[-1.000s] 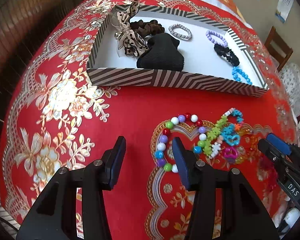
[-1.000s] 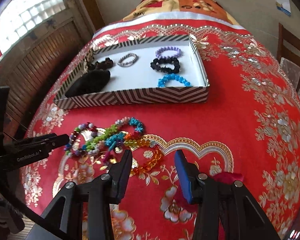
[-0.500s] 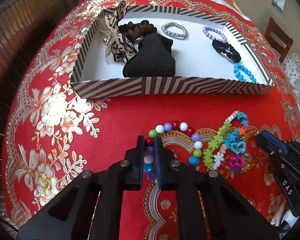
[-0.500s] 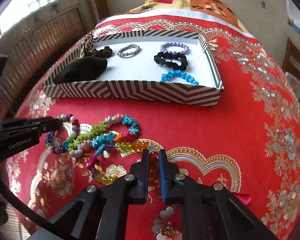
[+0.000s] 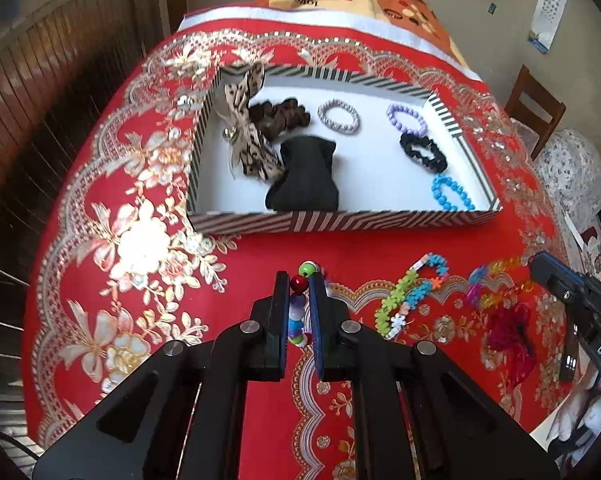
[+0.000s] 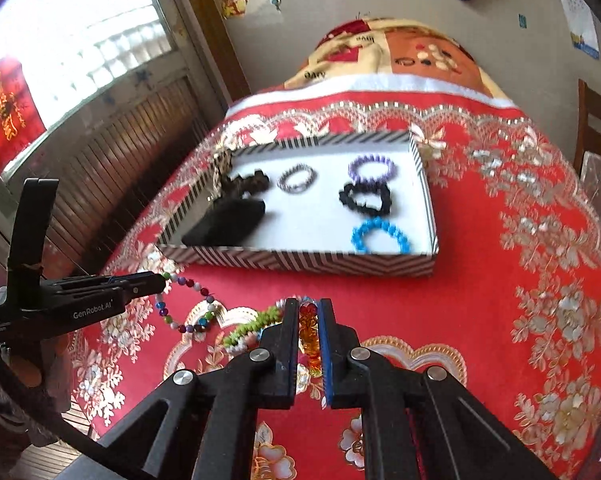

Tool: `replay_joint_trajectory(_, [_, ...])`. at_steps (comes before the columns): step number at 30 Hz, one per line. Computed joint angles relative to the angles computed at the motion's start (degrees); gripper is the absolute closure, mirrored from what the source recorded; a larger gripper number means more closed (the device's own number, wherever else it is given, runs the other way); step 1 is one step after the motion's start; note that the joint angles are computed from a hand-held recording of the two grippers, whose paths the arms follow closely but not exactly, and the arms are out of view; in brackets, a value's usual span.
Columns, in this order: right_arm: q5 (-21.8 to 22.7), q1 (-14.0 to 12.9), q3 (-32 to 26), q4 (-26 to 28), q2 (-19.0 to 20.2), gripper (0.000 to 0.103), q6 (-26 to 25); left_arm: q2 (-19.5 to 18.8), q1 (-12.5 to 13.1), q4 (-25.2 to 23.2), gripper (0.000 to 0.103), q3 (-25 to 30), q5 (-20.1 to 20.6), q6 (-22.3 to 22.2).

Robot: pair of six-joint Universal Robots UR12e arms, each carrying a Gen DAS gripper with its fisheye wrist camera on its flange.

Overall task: Organize jewelry
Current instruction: 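Lift both bead bracelets and carry them over the striped tray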

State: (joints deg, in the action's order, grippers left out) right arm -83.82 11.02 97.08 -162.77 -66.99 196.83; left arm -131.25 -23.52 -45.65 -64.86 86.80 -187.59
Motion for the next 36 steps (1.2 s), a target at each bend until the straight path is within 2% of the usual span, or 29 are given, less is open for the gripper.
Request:
replay_joint_trajectory(12, [-0.7, -0.1, -1.5, -2.0, -0.9, 0.095, -0.3, 0.9, 0.0, 1.5, 0.095, 1.6, 0.8, 1.9])
replay_joint_trajectory(21, [-0.9, 0.0, -3.9, -1.2, -0.1, 0.095, -1.9, -1.1, -0.4, 1.3, 0.095, 5.8, 1.6, 3.2])
replay_joint_trajectory(29, [-0.6, -0.6, -6.3, 0.0, 1.0, 0.095, -3.1, -4.3, -0.7, -1.6, 0.095, 11.9, 1.0, 3.5])
replay_joint_trajectory(36, [0.4, -1.3, -9.2, 1.8, 2.9, 0.095, -4.1, -9.2, -0.5, -7.6, 0.095, 20.9, -1.0, 2.5])
